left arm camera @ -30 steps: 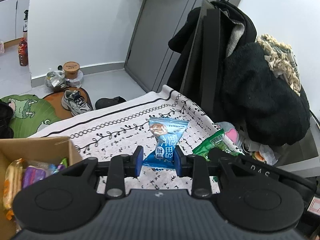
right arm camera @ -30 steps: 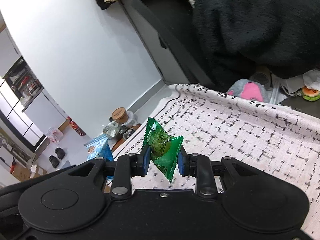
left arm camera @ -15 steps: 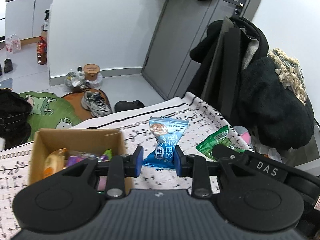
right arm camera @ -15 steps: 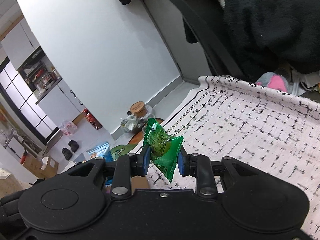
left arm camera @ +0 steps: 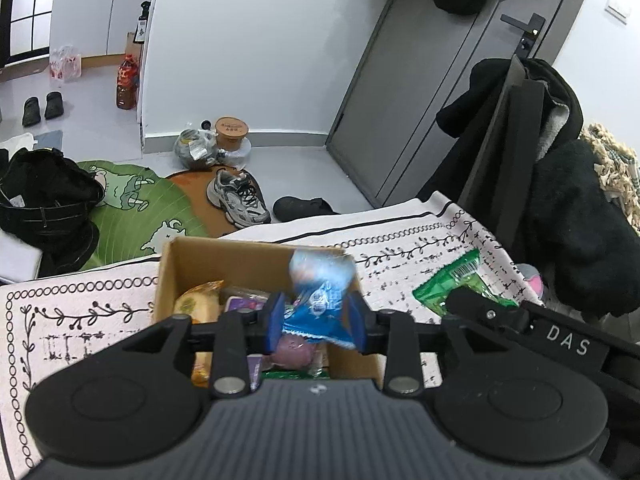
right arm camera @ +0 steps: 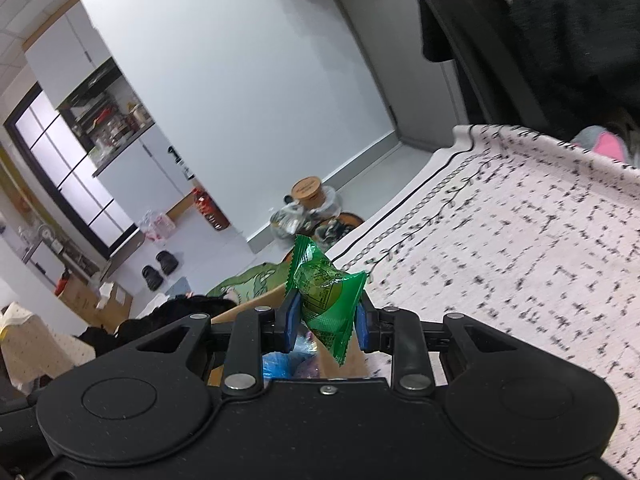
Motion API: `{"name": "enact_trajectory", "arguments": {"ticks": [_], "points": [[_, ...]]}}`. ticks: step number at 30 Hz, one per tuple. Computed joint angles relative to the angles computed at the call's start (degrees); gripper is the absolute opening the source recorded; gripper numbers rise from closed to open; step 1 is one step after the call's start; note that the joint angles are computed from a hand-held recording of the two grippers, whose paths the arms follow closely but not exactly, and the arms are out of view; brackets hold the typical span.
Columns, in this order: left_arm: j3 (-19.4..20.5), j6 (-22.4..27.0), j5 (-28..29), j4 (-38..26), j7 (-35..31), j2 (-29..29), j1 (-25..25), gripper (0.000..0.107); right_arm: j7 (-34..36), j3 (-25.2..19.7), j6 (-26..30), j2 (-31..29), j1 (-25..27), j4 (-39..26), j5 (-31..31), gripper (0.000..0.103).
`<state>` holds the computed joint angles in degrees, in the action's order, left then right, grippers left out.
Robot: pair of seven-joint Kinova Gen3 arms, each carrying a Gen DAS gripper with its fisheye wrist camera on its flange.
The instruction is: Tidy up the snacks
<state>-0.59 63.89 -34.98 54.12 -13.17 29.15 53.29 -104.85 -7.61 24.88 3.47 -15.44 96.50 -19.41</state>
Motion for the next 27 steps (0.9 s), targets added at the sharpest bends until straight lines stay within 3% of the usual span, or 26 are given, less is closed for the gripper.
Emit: {"name": "enact_trajectory", "arguments": {"ticks": [8, 12, 23, 27], "points": [[-0.13, 2.46, -2.10, 5.27, 4.90, -3.22, 0.32, 0.046, 0.34, -1.24, 1.09, 0.98, -1.47, -1.10, -0.55, 0.030], [1.26, 4.09, -2.59, 6.40, 5.53, -4.07, -0.34, 0.049, 0.77, -1.86, 1.56, 0.72, -0.13, -0.49, -3.26, 0.051], [2.65, 5.49, -3.87, 4.71, 4.65, -3.49, 0.24, 0.075, -3.98, 0.50, 3.94, -1.74, -1.00, 0.47, 3.43, 0.055], [3.30, 5.31, -2.59, 3.67, 1.87, -3.40, -0.11, 0.077, -3.80, 1.03, 6.19, -2.37, -0.51, -0.01, 5.44, 0.057]]}}
